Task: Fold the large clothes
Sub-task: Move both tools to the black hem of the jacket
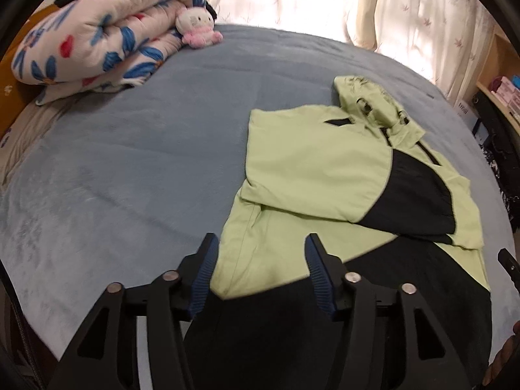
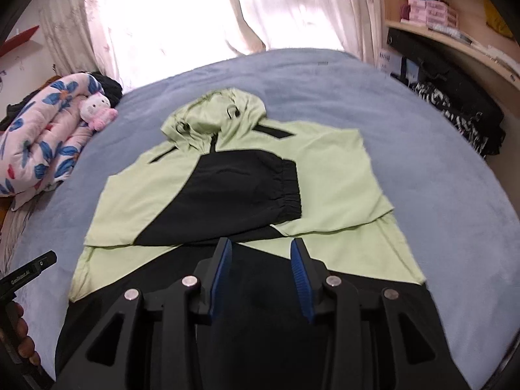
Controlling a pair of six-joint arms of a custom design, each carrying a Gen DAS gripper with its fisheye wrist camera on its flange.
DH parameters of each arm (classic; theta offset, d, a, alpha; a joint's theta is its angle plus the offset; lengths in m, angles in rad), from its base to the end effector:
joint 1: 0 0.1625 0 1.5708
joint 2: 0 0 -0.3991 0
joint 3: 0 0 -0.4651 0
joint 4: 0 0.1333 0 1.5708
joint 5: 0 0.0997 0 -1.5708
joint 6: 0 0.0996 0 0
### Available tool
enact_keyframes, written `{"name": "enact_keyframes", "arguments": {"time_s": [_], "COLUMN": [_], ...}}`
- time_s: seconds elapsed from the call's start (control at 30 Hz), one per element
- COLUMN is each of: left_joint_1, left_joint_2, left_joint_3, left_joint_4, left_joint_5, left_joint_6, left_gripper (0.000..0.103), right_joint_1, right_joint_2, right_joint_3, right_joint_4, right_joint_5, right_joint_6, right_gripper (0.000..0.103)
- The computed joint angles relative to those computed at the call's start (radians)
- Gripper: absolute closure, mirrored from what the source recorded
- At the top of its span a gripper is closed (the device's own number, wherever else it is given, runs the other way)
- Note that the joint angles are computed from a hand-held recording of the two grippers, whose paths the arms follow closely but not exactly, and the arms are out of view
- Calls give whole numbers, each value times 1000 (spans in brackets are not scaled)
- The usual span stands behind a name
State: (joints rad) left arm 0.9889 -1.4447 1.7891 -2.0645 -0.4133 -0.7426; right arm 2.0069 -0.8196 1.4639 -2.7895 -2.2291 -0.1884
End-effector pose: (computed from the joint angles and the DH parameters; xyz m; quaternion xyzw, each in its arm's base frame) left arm -0.1381 -0.6184 0.3767 -0.1077 0.8288 -0.3846 0.3918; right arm 0.3912 -0.6680 0.1629 0.1917 -0.8918 0.3043 0.2745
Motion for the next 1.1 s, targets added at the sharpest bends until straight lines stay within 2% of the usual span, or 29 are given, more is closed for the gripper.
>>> {"name": "enact_keyframes", "arguments": {"time_s": [0.17,0.43,0.63,0.83,0.93,1.1], "left_joint_1": [-83,-177,-217,-226,-206,-184], "left_joint_2": [-102,-231,-309,-387,-427,-509], "left_joint_3": [73,152,217,301,353,451], "left_joint_4": [161,423,528,519,425,278], "left_joint_5": [48,67,57,29,-20,-81], "left_joint_6": [-144,-383,-480,-474,-404,-307], "left_gripper": [45,45,44,39,39,39], "right_joint_1": [28,53,57,49,38,6], "right_joint_2": [-77,-190,-265,-324,-350,-411], "right_joint_3": [96,228,323,407,445,517], "right_joint_4": [-69,-114,-145,-171,-180,-213], "right_joint_5": [7,5,-9,-41,-61,-50], "right_joint_6": [-26,-40,-49,-54,-57,-82], "right_gripper": [53,52,52,52,52,52]}}
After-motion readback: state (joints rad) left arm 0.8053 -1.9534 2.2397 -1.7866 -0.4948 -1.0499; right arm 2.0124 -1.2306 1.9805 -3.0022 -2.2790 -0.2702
